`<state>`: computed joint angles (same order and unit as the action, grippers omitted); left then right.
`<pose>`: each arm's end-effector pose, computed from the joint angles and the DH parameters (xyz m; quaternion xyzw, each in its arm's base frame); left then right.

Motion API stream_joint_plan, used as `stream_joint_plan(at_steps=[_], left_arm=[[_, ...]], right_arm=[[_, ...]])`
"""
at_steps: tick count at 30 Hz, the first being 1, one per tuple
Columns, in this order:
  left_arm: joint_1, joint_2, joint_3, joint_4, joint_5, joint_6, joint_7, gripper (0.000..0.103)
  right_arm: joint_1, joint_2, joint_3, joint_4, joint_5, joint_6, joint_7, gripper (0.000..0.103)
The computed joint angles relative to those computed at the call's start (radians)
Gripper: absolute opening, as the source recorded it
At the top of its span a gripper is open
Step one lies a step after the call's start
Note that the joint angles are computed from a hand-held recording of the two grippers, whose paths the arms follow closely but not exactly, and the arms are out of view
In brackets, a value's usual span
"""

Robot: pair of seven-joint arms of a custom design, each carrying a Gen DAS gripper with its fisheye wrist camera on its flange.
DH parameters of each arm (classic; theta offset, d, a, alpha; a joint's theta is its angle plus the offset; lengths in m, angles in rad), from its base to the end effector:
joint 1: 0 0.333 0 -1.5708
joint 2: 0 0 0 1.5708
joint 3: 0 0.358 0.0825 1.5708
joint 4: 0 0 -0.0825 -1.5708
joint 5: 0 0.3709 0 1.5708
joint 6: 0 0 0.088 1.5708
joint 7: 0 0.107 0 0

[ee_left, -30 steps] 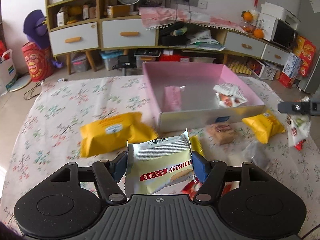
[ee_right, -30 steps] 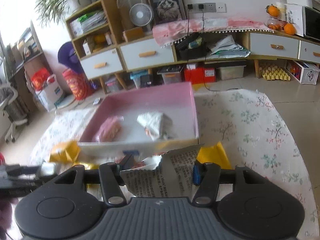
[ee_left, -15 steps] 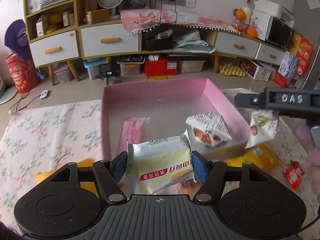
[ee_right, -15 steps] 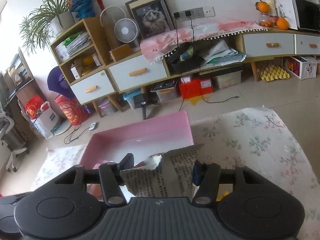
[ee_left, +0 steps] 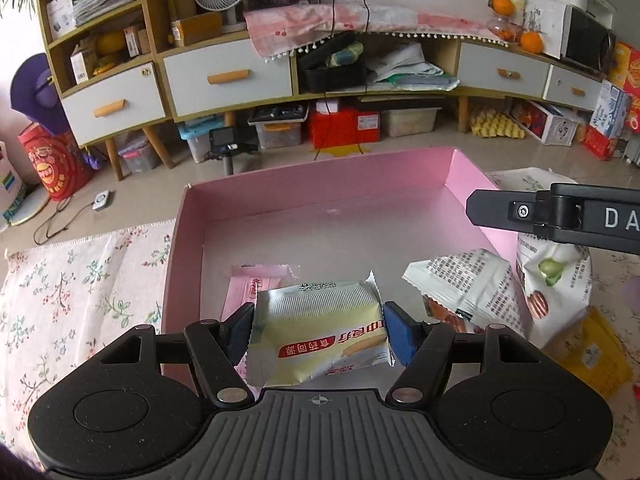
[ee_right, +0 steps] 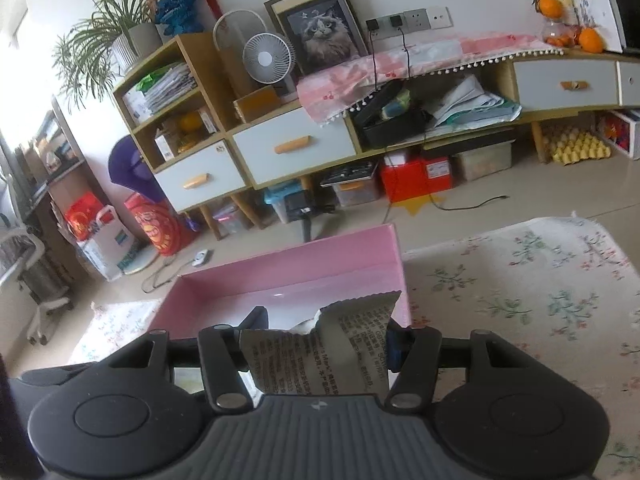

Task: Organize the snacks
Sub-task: 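Carry both packets into the pink-lined box and open both tools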

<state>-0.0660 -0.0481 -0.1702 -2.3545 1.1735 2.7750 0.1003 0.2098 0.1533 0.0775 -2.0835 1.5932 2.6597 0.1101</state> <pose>0.4808 -0.1580 0.4305 -0.7208 0.5865 -0.2122 0.3025 0.5695 0.1370 0.4256 -0.7267 0.4886 -0.0500 0.4804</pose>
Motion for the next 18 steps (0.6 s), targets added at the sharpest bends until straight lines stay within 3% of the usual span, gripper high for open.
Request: stream_joint_plan(at_steps=[5, 8, 13, 18], left_arm=[[-0.005, 0.01, 0.0, 0.014, 0.026, -0.002, -0.024, 0.075], [-0.007, 0.005, 0.0, 0.01, 0.029, 0.005, -0.033, 0.076], [-0.01, -0.028, -0.006, -0.014, -0.012, 0.008, 0.006, 0.082], [-0.001, -0.081, -0.018, -0.054, -0.087, 0.022, 0.072, 0.09]], right_arm=[[-0.009, 0.005, -0.003, 0.002, 0.004, -0.023, 0.014, 0.047], [-0.015, 0.003, -0.006, 0.005, 0.02, -0.025, 0.025, 0.06], [-0.025, -0.018, -0.015, 0.003, 0.027, -0.048, 0.056, 0.067], [-0.017, -0.063, -0.019, -0.025, -0.015, -0.008, 0.082, 0.077]])
